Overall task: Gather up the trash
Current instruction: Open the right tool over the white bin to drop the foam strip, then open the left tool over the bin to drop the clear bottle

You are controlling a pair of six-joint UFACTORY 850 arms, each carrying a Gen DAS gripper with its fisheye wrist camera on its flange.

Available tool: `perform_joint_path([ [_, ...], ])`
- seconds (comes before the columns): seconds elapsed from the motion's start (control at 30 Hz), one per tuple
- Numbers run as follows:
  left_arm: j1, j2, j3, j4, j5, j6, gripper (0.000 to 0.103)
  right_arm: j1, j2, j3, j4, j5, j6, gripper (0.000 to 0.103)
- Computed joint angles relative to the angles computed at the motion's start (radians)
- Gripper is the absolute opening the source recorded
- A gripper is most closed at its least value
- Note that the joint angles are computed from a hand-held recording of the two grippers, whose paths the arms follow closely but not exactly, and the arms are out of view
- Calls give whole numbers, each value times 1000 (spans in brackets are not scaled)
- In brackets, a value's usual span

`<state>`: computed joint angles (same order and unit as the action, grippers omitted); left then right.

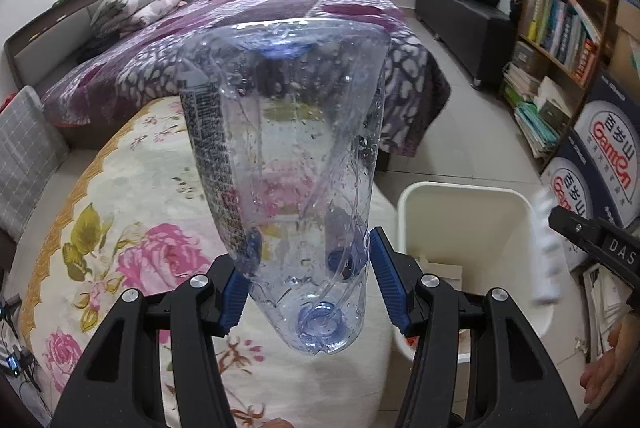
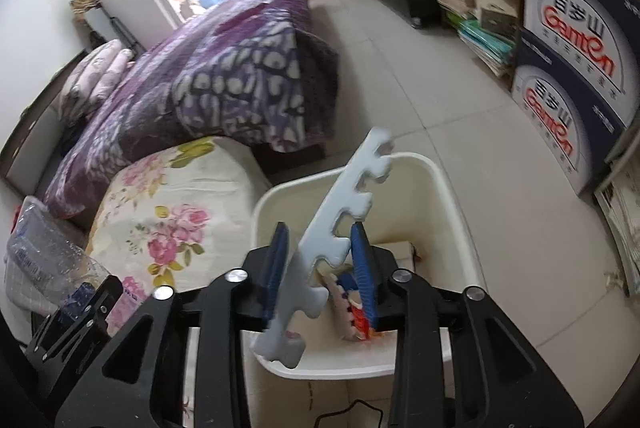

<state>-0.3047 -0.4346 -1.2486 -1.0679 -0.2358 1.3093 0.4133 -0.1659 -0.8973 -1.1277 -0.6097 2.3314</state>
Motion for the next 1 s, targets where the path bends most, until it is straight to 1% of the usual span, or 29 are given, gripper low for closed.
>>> perform_joint_path([
  [0.03,-4,0,0,5,-4,-2,55,-1,4,5,5,-7,3,56],
  [0.07,-11,0,1,6,-6,-1,55,0,5,7,6,-12,8,59],
  [0.13,-22,2,5,9,-8,0,55,-1,22,30,6,-26,25,61],
  [0.2,-38,2,5,30,-13,-21,56,-1,37,48,19,-46,38,68],
  [0.27,-51,1,2,52,-30,-42,56,-6,54,68,21,-57,50,78],
  [0.43,-83,3,13,77,-43,-54,56,-11,84,99,38,-90,66,87],
  [0.57,-110,-13,0,110,-78,-84,56,-19,127,141,26,-83,122,89],
  [0.63,-114,-26,-16,96,-123,-68,56,-17,150,163,11,-96,159,89],
  [0.67,-115,-35,-27,74,-161,-45,57,-13,159,172,5,-108,173,89],
  [0.7,-114,-41,-32,51,-185,-29,65,-10,162,174,3,-115,179,89],
  [0.77,-106,-48,-34,-12,-230,-6,77,-1,170,179,-6,-133,188,89],
  [0.83,-100,-56,-39,-6,-268,-33,77,12,170,177,-11,-162,179,89],
  [0.87,-99,-55,-36,1,-268,-39,77,17,169,174,-13,-176,175,89],
  [0.9,-102,-48,-27,-1,-251,-35,78,27,164,165,-13,-199,167,89],
  [1.0,-97,-10,19,-34,-161,17,78,56,141,136,-24,-265,129,91],
])
